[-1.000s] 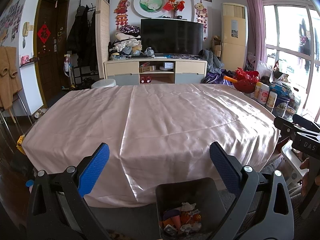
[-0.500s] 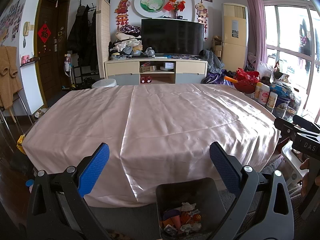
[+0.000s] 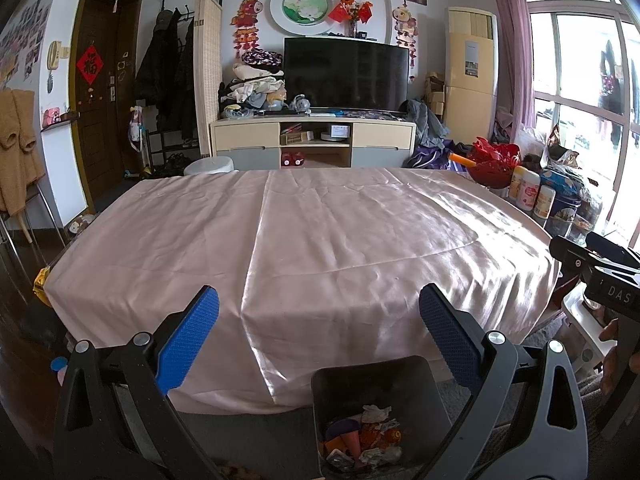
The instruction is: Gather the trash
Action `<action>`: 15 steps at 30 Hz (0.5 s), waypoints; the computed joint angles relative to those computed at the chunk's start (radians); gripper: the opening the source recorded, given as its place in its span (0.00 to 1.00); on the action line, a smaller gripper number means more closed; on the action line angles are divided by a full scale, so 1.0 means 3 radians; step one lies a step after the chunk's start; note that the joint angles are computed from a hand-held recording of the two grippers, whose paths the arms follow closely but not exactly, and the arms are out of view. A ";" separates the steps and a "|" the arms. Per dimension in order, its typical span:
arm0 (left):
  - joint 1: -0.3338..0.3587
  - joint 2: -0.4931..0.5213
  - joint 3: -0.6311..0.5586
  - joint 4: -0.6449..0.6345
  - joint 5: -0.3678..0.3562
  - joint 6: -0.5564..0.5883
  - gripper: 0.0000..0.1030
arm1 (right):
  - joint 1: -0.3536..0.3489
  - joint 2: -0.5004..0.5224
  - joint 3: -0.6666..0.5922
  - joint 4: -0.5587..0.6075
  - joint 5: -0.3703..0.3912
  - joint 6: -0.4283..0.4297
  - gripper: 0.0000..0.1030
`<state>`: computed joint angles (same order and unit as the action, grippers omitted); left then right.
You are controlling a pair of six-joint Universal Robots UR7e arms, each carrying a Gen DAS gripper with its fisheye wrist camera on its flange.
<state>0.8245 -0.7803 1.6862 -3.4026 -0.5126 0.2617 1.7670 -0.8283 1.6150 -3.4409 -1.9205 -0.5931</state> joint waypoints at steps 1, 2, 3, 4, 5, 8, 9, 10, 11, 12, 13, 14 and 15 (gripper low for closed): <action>0.0000 0.0000 0.0000 0.0000 0.0000 0.0000 0.92 | 0.0000 -0.0001 0.0001 0.0001 0.0002 0.0001 0.97; 0.0000 -0.0002 0.0001 0.0004 -0.0001 -0.0006 0.92 | 0.0000 -0.0001 0.0001 0.0001 0.0002 0.0001 0.97; 0.0000 -0.0002 0.0001 0.0004 -0.0001 -0.0006 0.92 | 0.0001 -0.0001 0.0001 -0.0001 0.0000 0.0001 0.97; 0.0000 -0.0002 0.0001 0.0004 -0.0001 -0.0006 0.92 | 0.0001 -0.0001 0.0001 -0.0001 0.0000 0.0001 0.97; 0.0000 -0.0002 0.0003 0.0003 -0.0004 -0.0010 0.92 | 0.0001 -0.0001 0.0001 -0.0001 0.0000 0.0001 0.97; 0.0000 -0.0002 0.0002 0.0003 -0.0001 -0.0008 0.92 | -0.0002 -0.0008 0.0013 -0.0006 0.0001 0.0003 0.97; 0.0000 -0.0002 0.0002 0.0003 -0.0001 -0.0008 0.92 | -0.0002 -0.0008 0.0013 -0.0006 0.0001 0.0003 0.97; -0.0002 0.0001 0.0001 0.0000 0.0003 -0.0012 0.92 | -0.0002 -0.0011 0.0018 -0.0005 -0.0001 0.0006 0.97; -0.0002 0.0001 0.0001 0.0000 0.0003 -0.0012 0.92 | -0.0002 -0.0013 0.0023 -0.0010 -0.0003 0.0006 0.97; -0.0002 0.0001 0.0001 0.0000 0.0007 -0.0016 0.92 | -0.0003 -0.0010 0.0018 -0.0009 -0.0001 0.0004 0.97; -0.0001 -0.0001 0.0001 0.0004 0.0006 -0.0015 0.92 | -0.0002 -0.0012 0.0023 -0.0012 -0.0004 0.0003 0.97; -0.0002 0.0000 -0.0002 0.0014 0.0015 -0.0025 0.92 | -0.0003 -0.0013 0.0021 -0.0007 -0.0002 0.0005 0.97; -0.0008 0.0008 -0.0006 0.0025 0.0034 -0.0048 0.92 | -0.0003 -0.0016 0.0025 -0.0006 0.0000 0.0007 0.97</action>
